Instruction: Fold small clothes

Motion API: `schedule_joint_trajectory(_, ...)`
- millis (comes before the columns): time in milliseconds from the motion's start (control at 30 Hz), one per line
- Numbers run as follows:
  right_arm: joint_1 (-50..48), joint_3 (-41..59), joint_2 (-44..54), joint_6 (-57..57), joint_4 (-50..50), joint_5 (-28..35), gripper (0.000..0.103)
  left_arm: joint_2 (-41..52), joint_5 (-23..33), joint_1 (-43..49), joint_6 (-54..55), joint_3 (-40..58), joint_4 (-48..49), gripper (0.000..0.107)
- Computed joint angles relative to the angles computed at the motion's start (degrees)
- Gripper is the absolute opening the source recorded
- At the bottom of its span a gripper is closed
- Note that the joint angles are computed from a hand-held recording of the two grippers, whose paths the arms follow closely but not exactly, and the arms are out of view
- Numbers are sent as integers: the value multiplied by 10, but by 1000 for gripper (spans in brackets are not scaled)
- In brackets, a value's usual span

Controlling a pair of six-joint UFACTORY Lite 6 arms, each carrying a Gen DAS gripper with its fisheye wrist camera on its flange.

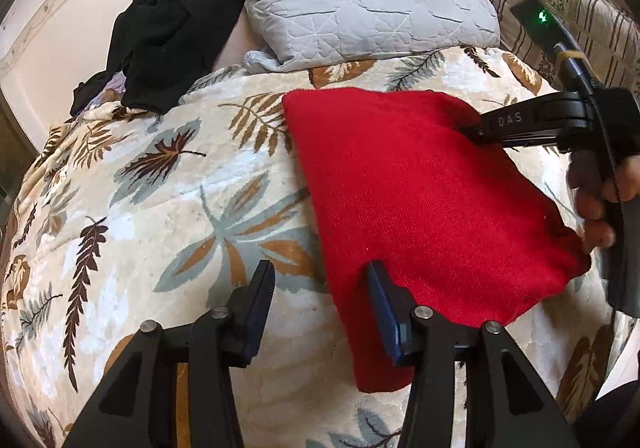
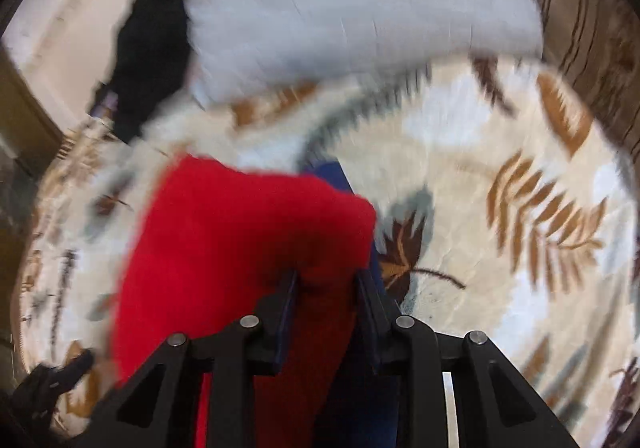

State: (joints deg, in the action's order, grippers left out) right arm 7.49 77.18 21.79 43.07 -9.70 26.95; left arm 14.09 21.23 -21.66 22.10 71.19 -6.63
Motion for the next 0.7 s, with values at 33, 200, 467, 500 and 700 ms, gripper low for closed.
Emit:
schedule_joint_trajectory(33,-8,-6,7,-12,14,-15,44,-2,-1,0,-7,-2,9,51)
schedule_joint_trajectory(200,-3,-138,-129,60,-15,-57,53,-19,-1,-2,-25,-14,27,52)
schedule_joint_trajectory(467,153,-298,-380,359,-265,6,53,-130,-15,-7,-46,-85,56,61)
schedule_joint_trajectory(500,179,-316,-412,397,-290,19,53,-143,-13,-4,-48,-91,57,65)
schedule_joint_trajectory(700,407,-336,-490,613,-442,224,57,-236,-12,-1,-124,-133,128,80)
